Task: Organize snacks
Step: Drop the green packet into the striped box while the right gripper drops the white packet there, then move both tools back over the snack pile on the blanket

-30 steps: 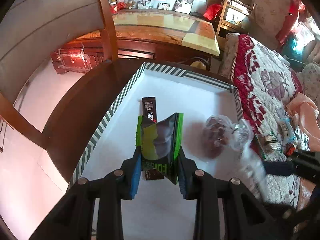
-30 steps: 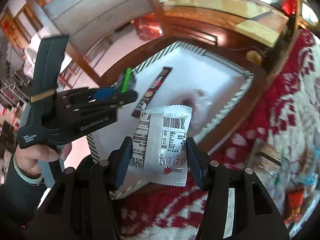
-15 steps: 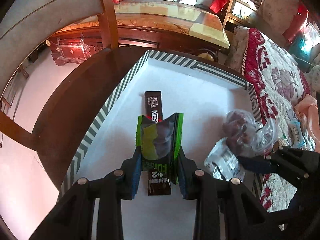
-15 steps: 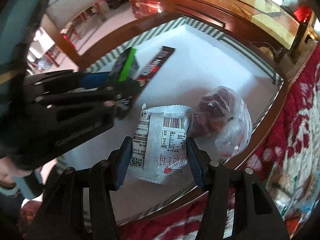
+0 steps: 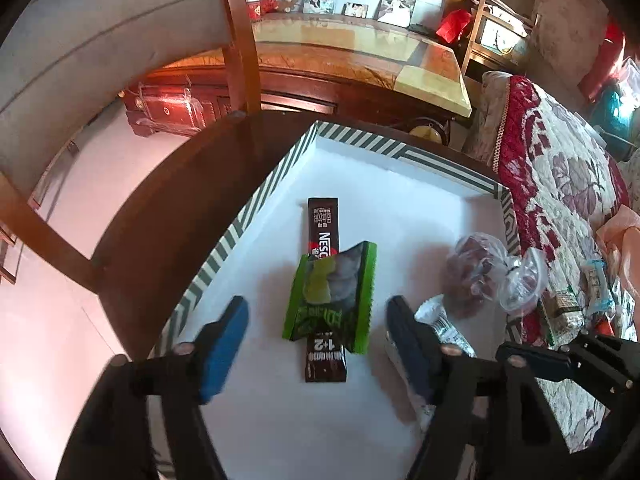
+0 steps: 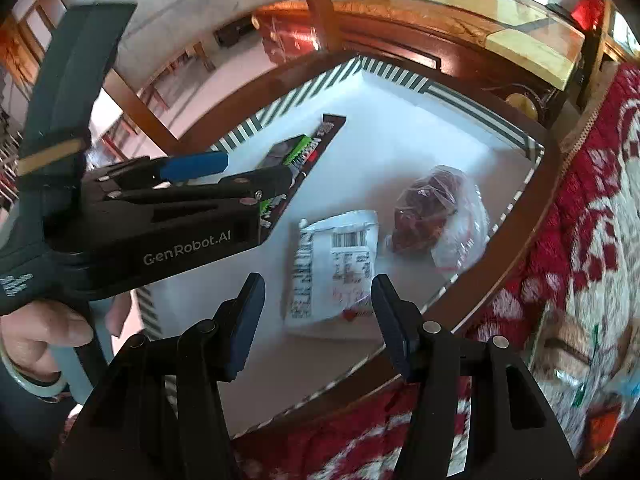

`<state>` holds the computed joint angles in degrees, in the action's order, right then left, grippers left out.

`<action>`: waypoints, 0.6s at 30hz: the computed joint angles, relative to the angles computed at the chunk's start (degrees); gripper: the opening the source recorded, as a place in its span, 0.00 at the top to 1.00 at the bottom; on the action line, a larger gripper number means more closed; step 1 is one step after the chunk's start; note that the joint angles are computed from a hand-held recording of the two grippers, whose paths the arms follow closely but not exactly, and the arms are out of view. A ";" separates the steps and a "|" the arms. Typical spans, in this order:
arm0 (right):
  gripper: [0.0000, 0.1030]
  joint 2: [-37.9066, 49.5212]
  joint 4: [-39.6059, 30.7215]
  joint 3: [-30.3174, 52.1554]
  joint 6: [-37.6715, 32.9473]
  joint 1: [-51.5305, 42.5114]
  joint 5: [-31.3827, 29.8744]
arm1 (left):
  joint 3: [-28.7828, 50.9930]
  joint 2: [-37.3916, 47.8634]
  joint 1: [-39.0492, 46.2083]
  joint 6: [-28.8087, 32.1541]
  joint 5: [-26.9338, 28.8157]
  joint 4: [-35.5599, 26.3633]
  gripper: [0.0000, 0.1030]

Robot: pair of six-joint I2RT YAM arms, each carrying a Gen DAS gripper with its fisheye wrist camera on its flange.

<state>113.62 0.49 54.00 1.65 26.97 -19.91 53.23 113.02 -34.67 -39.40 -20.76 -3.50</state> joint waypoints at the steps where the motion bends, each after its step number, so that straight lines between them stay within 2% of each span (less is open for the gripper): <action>1: 0.46 -0.56 0.44 -0.69 0.16 -0.11 -0.09 | -0.45 -0.76 -0.46 -0.26 -0.46 0.09 0.25; 8: 0.46 -6.30 4.82 -7.49 1.82 -1.37 0.05 | -1.07 -3.97 -3.79 -2.78 -3.96 -2.45 0.18; 18: 0.46 -14.57 7.38 -15.91 2.35 -6.73 -0.42 | 1.52 -4.53 -11.34 -7.87 -7.50 -6.28 0.15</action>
<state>99.05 7.87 38.09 4.00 20.24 -20.32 54.75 108.48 -46.01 -47.27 -28.26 -9.78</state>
